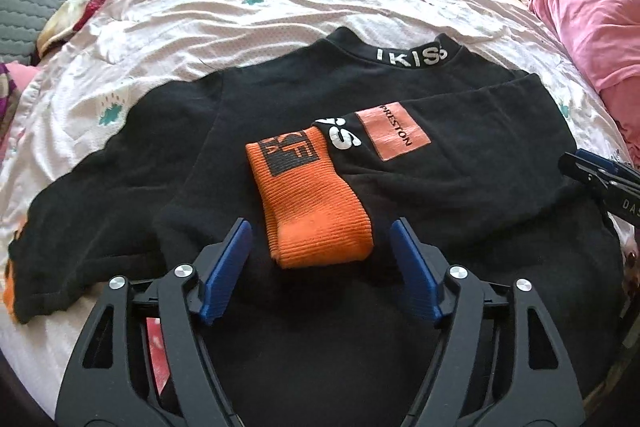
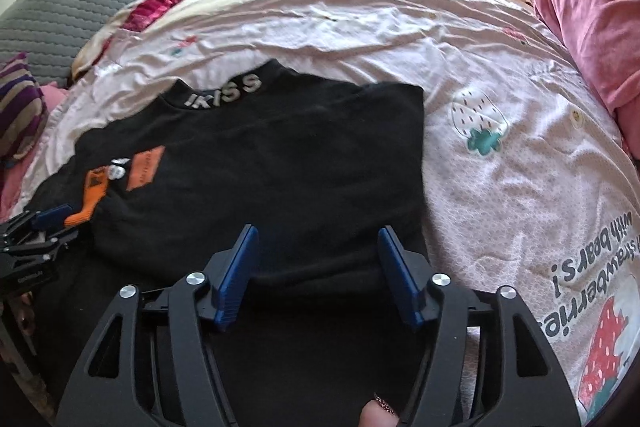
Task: Fold small clothes
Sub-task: 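Move the left tool to the other sleeve's orange cuff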
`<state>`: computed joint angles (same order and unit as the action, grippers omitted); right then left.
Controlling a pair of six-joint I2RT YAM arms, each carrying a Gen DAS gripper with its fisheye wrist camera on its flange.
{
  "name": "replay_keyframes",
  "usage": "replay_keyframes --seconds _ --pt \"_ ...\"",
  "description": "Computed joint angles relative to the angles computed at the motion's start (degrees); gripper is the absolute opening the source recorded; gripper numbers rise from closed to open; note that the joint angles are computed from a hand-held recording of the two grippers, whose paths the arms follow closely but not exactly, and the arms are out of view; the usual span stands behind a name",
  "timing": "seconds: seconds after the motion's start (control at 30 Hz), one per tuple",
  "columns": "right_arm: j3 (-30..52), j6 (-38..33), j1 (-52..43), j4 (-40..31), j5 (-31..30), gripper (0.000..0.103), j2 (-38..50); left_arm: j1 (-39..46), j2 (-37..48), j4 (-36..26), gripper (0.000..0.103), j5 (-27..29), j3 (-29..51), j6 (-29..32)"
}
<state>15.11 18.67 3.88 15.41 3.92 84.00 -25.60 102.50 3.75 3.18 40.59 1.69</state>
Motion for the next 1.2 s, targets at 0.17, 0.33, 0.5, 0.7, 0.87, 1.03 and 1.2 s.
replay_keyframes --seconds 0.17,0.33,0.5,0.7,0.87,1.03,1.2 --pt "-0.78 0.34 2.09 -0.1 1.14 0.079 -3.23 0.17 -4.4 1.44 0.074 -1.08 -3.13 -0.28" --pt "-1.69 1.12 4.48 -0.15 3.62 0.091 -6.76 1.49 -9.2 1.69 0.085 -1.14 -5.85 -0.21" --pt "-2.61 2.0 6.38 1.39 5.23 0.096 -8.72 3.91 -13.65 1.47 0.091 0.03 -8.31 -0.22" --pt "-2.7 3.3 11.48 0.95 9.1 0.097 -10.6 8.14 -18.98 0.65 0.094 0.72 -10.76 -0.53" --pt "-1.45 5.43 18.8 -1.29 13.3 0.098 -12.23 13.09 -23.48 -0.18 0.094 2.26 -12.64 0.3" --pt "2.02 8.26 28.0 -4.03 18.13 0.098 -11.75 17.74 -26.62 -1.48 0.094 3.98 -13.7 1.67" --pt "6.39 10.13 36.44 -6.18 22.09 0.098 -9.58 22.47 -29.71 -2.36 0.094 5.15 -14.92 3.85"
